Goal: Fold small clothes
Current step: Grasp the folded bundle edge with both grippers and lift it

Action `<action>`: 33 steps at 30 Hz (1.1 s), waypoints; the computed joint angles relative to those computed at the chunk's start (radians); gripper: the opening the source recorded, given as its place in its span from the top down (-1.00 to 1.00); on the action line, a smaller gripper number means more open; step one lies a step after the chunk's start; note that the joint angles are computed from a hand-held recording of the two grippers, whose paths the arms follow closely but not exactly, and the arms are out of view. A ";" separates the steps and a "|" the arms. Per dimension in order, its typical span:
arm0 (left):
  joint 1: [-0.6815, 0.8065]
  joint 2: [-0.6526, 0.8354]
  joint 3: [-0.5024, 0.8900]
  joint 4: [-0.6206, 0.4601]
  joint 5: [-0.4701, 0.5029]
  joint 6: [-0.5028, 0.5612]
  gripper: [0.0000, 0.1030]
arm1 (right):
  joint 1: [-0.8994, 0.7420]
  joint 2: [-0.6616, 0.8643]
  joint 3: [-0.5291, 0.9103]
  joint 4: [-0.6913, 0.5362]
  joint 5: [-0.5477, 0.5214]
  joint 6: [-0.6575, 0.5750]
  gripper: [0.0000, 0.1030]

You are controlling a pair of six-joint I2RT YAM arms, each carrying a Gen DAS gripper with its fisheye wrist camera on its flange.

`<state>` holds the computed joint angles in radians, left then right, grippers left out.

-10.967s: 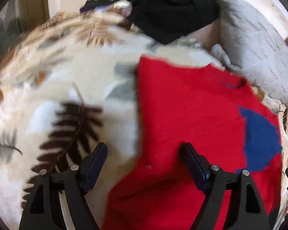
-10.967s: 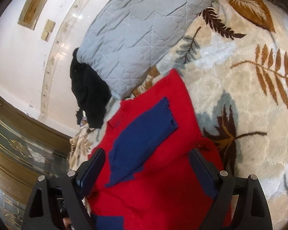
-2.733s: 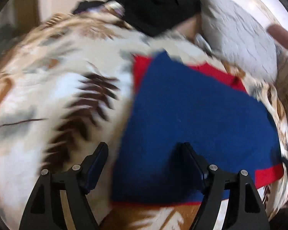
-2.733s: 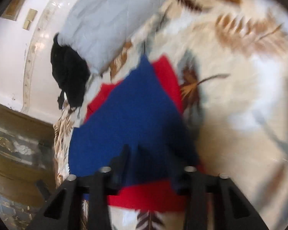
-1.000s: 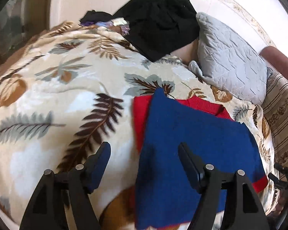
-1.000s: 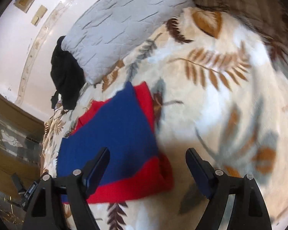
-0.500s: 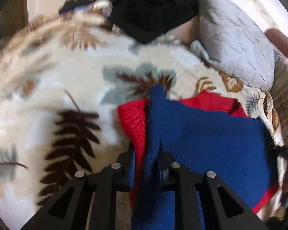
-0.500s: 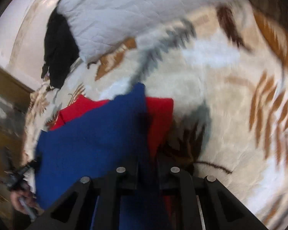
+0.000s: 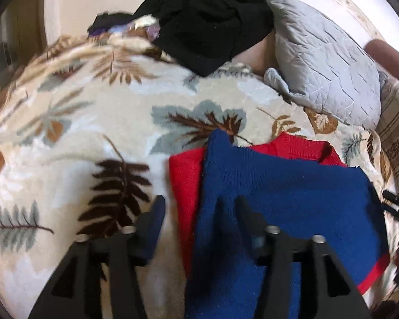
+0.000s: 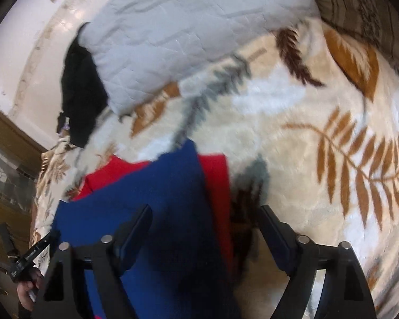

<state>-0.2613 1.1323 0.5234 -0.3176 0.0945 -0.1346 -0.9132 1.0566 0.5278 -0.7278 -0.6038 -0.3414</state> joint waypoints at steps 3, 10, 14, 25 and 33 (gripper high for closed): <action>-0.003 0.058 0.022 0.011 -0.002 -0.008 -0.11 | 0.099 0.122 0.009 0.075 0.052 0.073 -0.59; 0.016 0.142 0.030 0.037 0.002 -0.010 0.18 | 0.180 0.089 -0.016 0.115 0.175 0.129 0.69; -0.003 0.141 0.024 0.049 -0.023 -0.013 0.22 | 0.162 0.133 -0.033 0.167 0.174 0.137 0.69; -0.018 0.142 0.023 0.050 -0.054 -0.017 0.22 | 0.033 0.068 -0.020 0.069 0.179 0.102 0.07; 0.014 -0.021 0.015 -0.078 -0.011 -0.041 -0.03 | -0.262 -0.241 0.081 -0.462 -0.044 -0.259 -0.31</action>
<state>-0.2477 1.1112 0.5385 -0.3955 0.0839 -0.1754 -1.1749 0.8157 0.6085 -1.1897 -0.6483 -0.6009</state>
